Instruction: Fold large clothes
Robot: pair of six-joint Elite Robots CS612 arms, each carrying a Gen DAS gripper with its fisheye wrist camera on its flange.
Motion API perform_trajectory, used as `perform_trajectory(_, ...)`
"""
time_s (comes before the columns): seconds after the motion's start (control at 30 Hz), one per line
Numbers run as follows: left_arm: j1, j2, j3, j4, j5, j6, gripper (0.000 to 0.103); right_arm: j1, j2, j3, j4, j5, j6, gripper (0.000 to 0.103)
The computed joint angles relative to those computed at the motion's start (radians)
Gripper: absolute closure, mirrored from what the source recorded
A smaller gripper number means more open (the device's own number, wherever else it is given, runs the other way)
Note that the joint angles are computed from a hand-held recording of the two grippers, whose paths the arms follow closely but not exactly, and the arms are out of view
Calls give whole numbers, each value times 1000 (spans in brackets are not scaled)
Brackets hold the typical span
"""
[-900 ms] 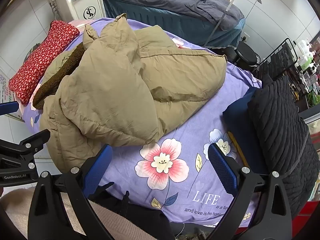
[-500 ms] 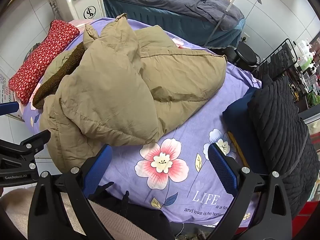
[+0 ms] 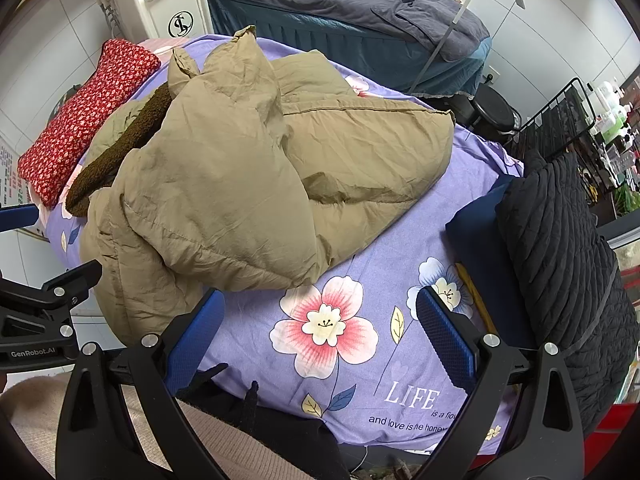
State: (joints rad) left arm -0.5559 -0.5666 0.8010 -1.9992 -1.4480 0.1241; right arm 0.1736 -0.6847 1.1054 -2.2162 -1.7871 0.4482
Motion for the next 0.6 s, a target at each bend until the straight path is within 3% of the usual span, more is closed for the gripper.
perform_trajectory(0.6,1,-2,8,-1,0,-2,7,0,0,0,0,0,1,8)
